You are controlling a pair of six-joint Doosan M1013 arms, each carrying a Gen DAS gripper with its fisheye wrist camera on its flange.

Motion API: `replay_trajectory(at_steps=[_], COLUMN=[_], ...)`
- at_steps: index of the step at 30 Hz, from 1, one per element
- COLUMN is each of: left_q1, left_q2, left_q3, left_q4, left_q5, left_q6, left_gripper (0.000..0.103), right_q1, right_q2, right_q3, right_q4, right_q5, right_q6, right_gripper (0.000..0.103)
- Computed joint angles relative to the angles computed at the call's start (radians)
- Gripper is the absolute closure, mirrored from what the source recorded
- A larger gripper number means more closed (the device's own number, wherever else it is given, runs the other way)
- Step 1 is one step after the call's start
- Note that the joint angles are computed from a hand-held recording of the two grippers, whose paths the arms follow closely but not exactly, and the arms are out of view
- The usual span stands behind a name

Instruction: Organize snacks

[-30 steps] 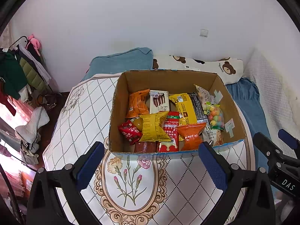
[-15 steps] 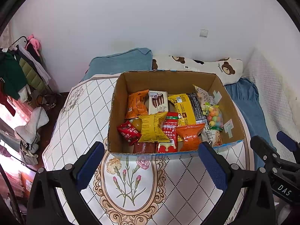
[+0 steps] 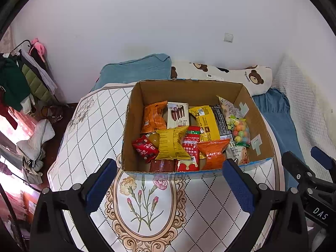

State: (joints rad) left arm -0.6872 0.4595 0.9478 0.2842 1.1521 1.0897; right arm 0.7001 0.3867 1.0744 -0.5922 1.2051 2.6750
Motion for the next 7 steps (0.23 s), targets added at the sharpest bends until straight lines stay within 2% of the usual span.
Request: replay_trajectory(at_steps=[7], left_q1=[0.002], left_q2=[-0.001], left_q3=[-0.001], left_q4=[0.001], left_q5=[-0.004], left_q6=[-0.003], left_gripper=[0.000], right_q1=[0.001], right_q2=[0.002], right_q3=[-0.006], right_q4=[-0.005], right_q5=[0.001], right_q6=[-0.001], right_gripper=[0.000])
